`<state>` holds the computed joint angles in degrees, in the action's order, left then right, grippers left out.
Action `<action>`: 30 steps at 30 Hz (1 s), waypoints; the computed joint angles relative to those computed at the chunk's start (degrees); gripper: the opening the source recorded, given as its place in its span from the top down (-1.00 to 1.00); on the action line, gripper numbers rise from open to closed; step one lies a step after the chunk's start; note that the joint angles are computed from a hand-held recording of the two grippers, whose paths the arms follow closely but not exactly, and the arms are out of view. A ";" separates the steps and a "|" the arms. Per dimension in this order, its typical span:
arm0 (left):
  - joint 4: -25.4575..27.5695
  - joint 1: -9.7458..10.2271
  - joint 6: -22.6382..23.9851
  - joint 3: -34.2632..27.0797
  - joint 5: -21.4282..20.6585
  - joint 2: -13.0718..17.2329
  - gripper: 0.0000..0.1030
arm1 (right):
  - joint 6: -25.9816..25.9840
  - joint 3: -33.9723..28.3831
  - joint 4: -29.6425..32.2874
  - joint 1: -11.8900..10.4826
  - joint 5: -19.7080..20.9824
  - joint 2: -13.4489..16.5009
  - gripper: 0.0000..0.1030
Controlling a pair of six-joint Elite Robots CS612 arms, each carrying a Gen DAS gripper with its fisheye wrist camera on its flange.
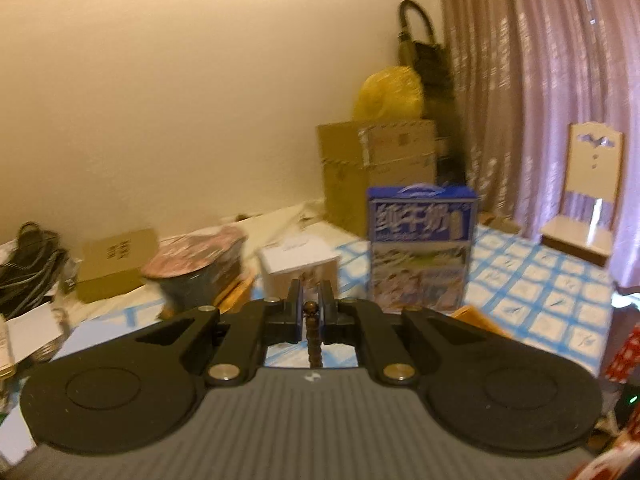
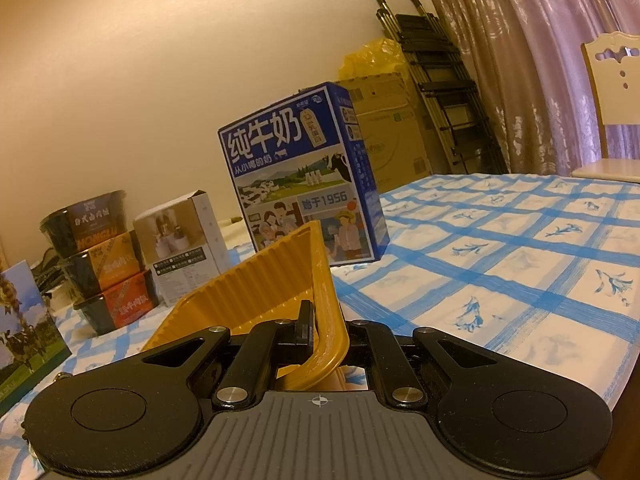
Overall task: Organize jewelry
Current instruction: 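Carry the brown bead strands into the orange tray and open the left gripper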
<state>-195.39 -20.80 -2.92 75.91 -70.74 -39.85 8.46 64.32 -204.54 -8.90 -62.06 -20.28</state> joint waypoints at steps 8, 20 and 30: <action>1.91 -0.81 -1.56 -4.91 -10.30 2.84 0.88 | -0.55 0.26 -0.18 -0.05 0.17 -0.16 0.87; 6.93 -1.59 -10.96 -14.17 -21.65 9.82 0.88 | -0.90 0.48 0.02 0.12 0.17 -0.49 0.87; 18.96 -2.06 -17.10 -21.56 -23.87 15.76 0.88 | -0.66 0.26 0.70 0.04 0.31 -0.46 0.87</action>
<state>-176.43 -22.86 -20.02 54.35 -94.61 -24.09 7.80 64.58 -203.84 -8.87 -61.75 -20.74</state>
